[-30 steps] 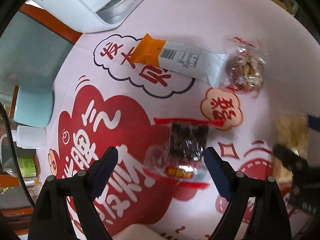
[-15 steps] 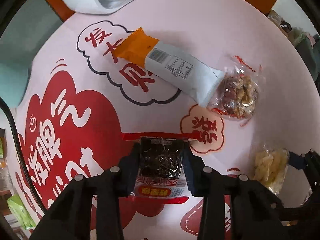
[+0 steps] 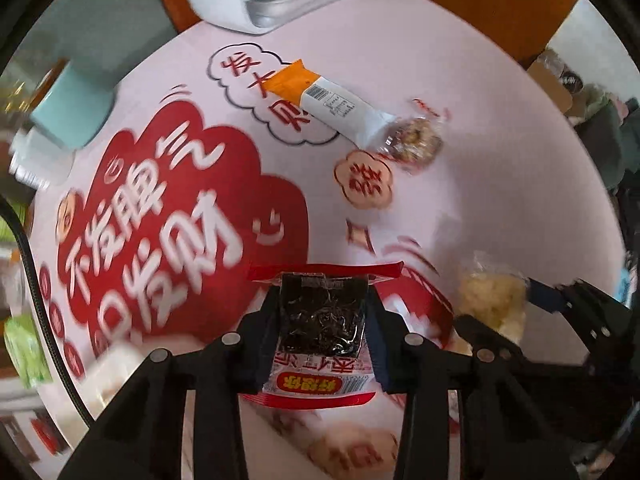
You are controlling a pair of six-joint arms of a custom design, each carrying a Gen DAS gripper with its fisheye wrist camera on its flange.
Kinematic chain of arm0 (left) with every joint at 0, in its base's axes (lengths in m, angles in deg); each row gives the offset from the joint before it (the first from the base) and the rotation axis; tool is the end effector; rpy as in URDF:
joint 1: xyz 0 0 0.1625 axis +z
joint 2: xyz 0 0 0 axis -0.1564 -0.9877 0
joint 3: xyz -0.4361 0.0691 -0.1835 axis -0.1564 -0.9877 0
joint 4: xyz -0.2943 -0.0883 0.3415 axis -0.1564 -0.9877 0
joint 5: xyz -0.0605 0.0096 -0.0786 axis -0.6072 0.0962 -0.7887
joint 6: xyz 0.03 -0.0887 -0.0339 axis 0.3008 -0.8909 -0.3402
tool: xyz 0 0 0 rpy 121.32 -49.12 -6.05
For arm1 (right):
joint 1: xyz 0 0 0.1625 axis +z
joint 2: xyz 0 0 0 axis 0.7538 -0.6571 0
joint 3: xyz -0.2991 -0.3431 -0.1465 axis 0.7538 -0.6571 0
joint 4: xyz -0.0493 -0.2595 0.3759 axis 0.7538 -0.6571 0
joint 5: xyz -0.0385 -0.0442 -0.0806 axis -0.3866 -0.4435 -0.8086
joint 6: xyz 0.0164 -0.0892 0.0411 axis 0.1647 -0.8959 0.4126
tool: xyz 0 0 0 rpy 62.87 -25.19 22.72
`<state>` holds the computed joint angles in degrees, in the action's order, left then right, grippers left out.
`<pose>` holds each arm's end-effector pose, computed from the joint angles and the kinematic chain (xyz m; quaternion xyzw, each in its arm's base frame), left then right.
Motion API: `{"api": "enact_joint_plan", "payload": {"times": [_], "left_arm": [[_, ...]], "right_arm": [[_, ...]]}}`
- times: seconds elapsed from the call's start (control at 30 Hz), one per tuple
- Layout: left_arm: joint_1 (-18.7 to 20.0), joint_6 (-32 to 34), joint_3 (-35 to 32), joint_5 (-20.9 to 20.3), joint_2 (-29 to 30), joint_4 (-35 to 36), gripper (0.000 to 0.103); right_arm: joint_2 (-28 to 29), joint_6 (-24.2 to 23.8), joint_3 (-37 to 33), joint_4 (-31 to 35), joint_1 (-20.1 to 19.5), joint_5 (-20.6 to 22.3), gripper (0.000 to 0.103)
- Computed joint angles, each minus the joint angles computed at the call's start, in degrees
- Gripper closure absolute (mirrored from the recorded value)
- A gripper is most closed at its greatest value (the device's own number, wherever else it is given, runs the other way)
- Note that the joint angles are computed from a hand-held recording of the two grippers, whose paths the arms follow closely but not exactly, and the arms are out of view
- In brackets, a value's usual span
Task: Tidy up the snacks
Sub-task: 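Grasp the dark seaweed packet with the left tool while the right tool grasps the clear puffed-snack bag, then carry both packets into the white tray and open both tools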
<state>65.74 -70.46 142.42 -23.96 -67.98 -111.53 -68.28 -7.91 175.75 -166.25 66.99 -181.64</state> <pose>-0.2901 -0.7825 0.2209 0.4302 0.8500 0.0823 0.2926 0.3601 -0.6029 0.1416 -0.1870 -0.8968 0.2692 0.2974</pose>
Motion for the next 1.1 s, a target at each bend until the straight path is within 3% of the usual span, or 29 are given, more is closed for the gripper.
{"api": "enact_joint_plan", "payload": {"times": [0.33, 0.57, 0.93, 1.1], "left_arm": [[0.6, -2.7, 9.2, -4.4, -17.2, -0.5, 0.065], [2.8, -4.6, 15.4, 0.1, -28.2, -6.2, 0.065], [8.7, -9.6, 14.4, 1.8, -31.8, -7.8, 0.065], [8.9, -7.5, 13.6, 3.1, -31.2, -11.2, 0.065]], "right_arm": [[3.2, -1.2, -3.3, 1.3, 8.4, -2.8, 0.038], [7.6, -3.8, -7.9, 2.1, 12.0, -1.9, 0.038], [16.4, -12.7, -17.9, 2.4, 15.6, -1.6, 0.038], [18.8, -13.1, -20.5, 4.2, 16.1, -1.5, 0.037]]}}
